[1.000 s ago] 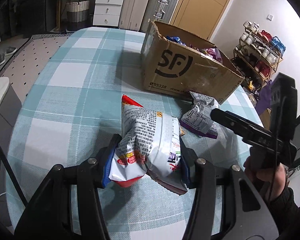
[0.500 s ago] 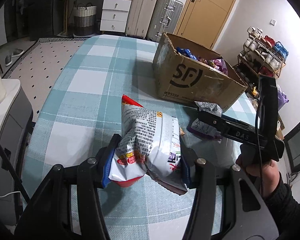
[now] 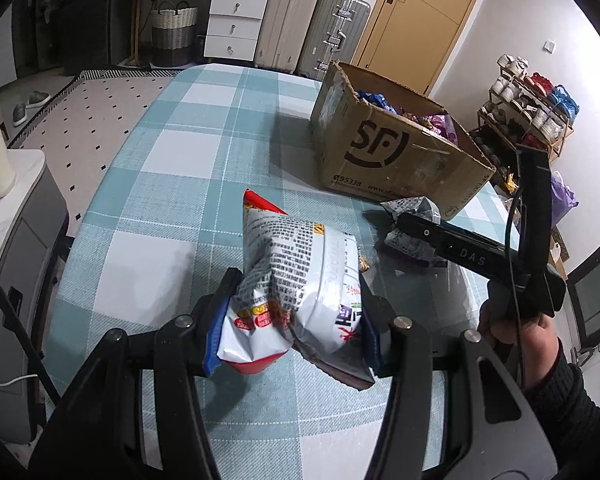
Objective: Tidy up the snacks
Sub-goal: 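Grasp the silver snack bag with the right gripper while the left gripper holds the chip bag, then carry the chip bag and silver bag over the cardboard box with both grippers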
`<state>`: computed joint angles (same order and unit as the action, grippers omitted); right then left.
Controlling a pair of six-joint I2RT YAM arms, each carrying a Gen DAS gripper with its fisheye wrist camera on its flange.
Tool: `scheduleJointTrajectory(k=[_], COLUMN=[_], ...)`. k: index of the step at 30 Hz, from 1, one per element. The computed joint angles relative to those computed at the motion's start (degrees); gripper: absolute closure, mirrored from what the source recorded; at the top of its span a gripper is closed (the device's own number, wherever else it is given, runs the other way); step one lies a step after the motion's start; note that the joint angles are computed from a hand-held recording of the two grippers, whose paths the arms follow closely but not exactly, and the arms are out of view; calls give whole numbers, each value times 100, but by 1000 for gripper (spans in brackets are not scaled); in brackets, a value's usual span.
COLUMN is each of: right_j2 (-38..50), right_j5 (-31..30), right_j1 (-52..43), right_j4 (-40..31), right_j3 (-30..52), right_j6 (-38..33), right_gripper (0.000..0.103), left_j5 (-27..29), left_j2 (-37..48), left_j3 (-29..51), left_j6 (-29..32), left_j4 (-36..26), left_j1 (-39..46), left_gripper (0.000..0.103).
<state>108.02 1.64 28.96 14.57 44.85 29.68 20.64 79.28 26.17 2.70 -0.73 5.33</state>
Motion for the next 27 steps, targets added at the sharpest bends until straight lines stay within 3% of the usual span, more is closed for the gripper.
scheduleJointTrajectory(k=[15, 27], right_j2=[-194, -1054], right_j5=[-220, -450], right_j1=[-48, -189], right_j4=[238, 522], right_j3=[-300, -1106], right_j6=[30, 128], right_gripper=[51, 51], left_j5=[-118, -255], left_j2=[-20, -7], left_j3=[-26, 123], left_j6=[-87, -317], left_j4=[-2, -54], left_j1=[-229, -670], left_gripper=[53, 53])
